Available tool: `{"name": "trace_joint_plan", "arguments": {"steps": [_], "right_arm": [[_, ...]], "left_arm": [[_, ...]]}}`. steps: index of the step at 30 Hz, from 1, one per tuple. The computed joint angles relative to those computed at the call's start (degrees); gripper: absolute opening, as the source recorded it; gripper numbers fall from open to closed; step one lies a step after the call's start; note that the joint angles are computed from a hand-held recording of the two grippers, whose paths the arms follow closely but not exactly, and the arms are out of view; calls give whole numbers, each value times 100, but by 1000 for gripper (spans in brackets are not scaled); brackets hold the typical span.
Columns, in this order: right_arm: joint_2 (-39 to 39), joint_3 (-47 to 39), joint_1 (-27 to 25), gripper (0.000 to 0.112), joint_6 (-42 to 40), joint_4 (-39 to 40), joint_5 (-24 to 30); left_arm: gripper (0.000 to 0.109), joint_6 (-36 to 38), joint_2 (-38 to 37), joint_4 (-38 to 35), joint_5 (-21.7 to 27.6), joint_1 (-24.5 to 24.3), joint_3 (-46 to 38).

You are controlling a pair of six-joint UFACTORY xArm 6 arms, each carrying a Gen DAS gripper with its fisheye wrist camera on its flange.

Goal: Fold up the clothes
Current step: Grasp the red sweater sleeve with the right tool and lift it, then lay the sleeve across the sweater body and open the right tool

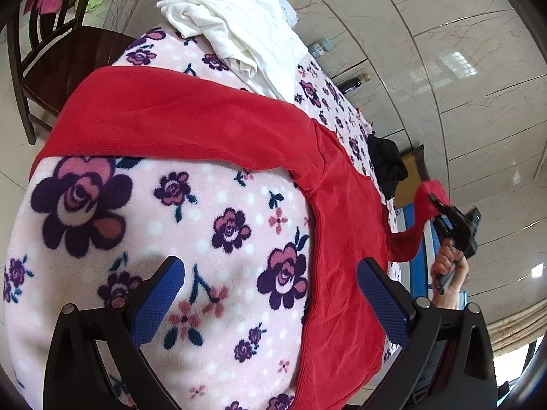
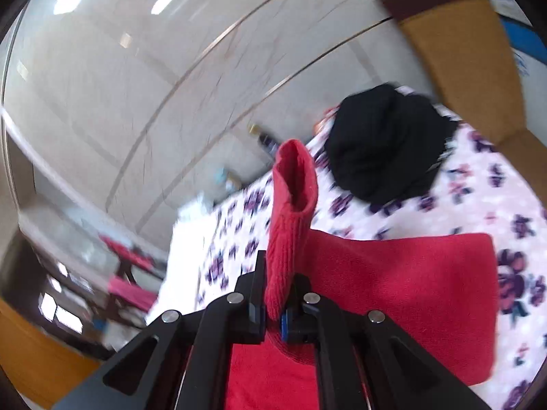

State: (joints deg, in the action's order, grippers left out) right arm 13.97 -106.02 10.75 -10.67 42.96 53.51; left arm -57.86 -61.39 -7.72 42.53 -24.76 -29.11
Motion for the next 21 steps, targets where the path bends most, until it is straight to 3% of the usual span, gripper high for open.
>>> {"name": "trace_joint_plan", "arguments": {"steps": [6, 9, 14, 16, 18, 21], "right_arm": [[192, 140, 1792, 6, -110, -2801, -200], [258, 205, 2258, 6, -96, -3290, -301], [571, -257, 2670, 6, -197, -3609, -24], [864, -549, 2795, 7, -219, -3736, 383], [974, -710, 2751, 10, -359, -3364, 891], [934, -775, 2446, 39, -726, -2059, 1398]], "left_arm": [[103, -21, -405, 92, 212, -14, 137], [103, 29, -554, 19, 286, 57, 240], [102, 79, -779, -110, 346, 187, 405], [102, 70, -857, -128, 351, 223, 451], [103, 84, -923, -143, 359, 247, 489], [103, 170, -930, -202, 434, 320, 506]]}}
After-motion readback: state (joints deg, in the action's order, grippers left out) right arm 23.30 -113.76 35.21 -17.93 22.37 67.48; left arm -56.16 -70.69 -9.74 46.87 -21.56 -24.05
